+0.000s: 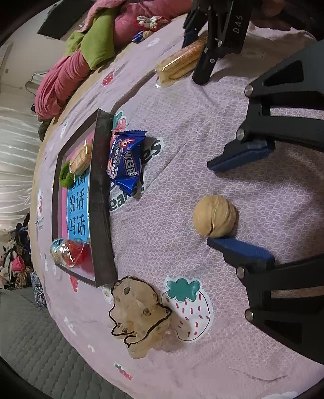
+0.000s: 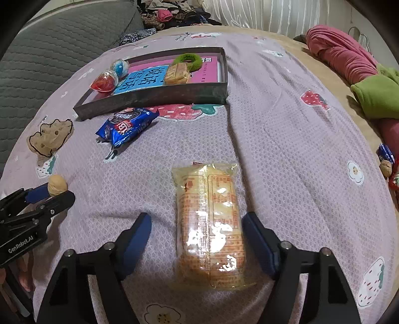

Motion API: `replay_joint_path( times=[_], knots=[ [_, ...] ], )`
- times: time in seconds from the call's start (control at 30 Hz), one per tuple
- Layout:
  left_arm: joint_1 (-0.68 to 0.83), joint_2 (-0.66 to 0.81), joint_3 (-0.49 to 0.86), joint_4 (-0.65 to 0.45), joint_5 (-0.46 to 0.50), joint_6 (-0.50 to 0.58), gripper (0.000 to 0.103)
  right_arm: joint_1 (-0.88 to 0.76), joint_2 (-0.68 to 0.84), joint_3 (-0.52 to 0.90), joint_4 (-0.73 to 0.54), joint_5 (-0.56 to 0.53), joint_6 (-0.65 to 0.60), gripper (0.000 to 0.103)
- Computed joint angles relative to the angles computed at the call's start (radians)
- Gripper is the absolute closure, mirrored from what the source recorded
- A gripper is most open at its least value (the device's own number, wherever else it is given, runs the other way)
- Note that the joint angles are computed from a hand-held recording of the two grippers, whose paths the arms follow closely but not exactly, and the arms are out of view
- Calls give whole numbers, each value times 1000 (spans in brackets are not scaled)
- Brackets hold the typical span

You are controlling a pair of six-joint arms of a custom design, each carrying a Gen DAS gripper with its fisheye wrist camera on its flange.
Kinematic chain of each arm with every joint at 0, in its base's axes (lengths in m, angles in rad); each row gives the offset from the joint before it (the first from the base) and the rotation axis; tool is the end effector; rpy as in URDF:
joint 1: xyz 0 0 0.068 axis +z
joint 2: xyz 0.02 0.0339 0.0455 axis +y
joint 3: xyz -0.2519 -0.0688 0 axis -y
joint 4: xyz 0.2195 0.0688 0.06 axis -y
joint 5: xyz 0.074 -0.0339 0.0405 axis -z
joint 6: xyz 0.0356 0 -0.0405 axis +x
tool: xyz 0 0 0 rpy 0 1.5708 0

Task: Organize objects
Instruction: 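Grasp the walnut with left tool while right tool grasps the second wafer packet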

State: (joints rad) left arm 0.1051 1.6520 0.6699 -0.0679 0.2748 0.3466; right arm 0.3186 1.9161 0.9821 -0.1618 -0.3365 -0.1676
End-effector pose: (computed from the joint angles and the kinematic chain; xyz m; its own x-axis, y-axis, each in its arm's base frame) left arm 0.2656 0.0183 0.1214 -0.8000 0.2444 -0.5479 0.3244 0.9445 -0.0524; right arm 0.3128 0.1155 0.1140 -0.7595 -0.4163 -0.4999 -0.5738 0.7907 0.2132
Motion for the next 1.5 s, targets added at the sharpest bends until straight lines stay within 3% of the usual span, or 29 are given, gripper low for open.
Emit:
replay_joint_path(
  times=[0.1, 0.17, 0.33, 0.8, 1.5],
  knots=[
    [4, 7, 11, -12, 9, 1, 57, 4, -2, 1, 2, 2, 5, 36],
    [6, 4, 9, -13, 14, -1, 72, 5, -8, -4, 8, 5, 10, 41],
    [-1, 5, -2, -2, 3, -1, 72, 16, -24, -16, 16, 21, 8, 61],
    [1, -14, -23, 15, -3, 3, 72, 8, -68, -51, 10, -41, 27, 63],
    [57, -119, -37, -56, 36, 21, 72, 118, -192, -78, -31, -5, 82, 64]
  ],
)
